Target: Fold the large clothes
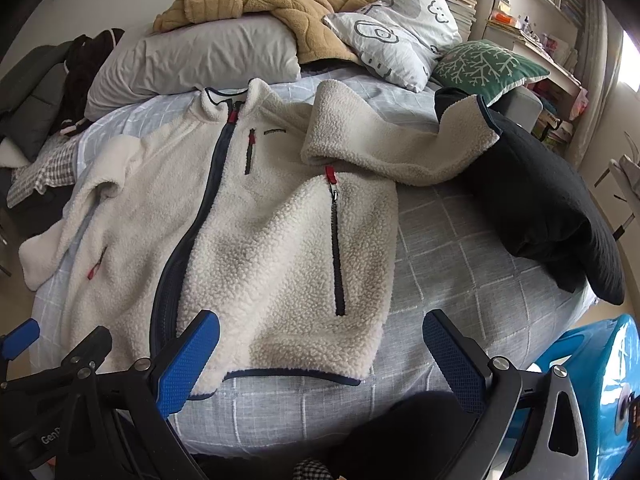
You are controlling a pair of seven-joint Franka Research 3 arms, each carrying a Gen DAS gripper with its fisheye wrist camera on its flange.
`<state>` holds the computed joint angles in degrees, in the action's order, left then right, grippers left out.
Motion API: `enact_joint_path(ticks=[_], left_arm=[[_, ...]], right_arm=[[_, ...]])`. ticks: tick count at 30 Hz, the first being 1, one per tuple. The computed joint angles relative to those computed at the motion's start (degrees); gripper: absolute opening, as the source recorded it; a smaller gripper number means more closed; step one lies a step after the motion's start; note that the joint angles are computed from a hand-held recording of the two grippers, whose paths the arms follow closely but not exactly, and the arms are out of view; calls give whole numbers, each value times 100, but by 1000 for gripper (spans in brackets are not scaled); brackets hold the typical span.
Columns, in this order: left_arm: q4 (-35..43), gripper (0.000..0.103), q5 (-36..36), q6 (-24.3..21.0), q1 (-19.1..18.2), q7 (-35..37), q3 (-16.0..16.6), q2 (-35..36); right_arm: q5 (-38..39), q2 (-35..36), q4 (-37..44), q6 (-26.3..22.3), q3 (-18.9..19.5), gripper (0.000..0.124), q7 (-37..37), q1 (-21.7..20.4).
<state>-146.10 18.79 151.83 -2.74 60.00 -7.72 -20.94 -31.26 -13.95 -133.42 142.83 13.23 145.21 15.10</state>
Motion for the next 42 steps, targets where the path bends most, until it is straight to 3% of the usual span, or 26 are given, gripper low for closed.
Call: enact_joint_path(ticks=[19, 25, 29, 32, 37, 42], left_arm=[[36, 103, 4, 53, 22, 8, 7, 151], [178, 103, 223, 514, 124, 29, 7, 445], [551, 103, -867, 610, -375, 1497, 495, 874], [927, 103, -1760, 606, -500, 2432, 626, 1196], [1732, 103, -2401, 571, -293, 3341, 460, 1833], [2529, 103, -2950, 389, 37, 3865, 174, 2541]], right_arm=[[-190, 98, 58, -43, -32, 103, 106, -44], [-615, 289, 194, 87, -107, 103, 119, -137], [-937, 393, 308, 191, -261, 103, -109, -175], [-963, 489, 442, 260, -428, 103, -325, -287], [-645, 741, 851, 393, -815, 103, -705, -578], [-843, 1173, 1410, 611, -1140, 103, -789, -903]])
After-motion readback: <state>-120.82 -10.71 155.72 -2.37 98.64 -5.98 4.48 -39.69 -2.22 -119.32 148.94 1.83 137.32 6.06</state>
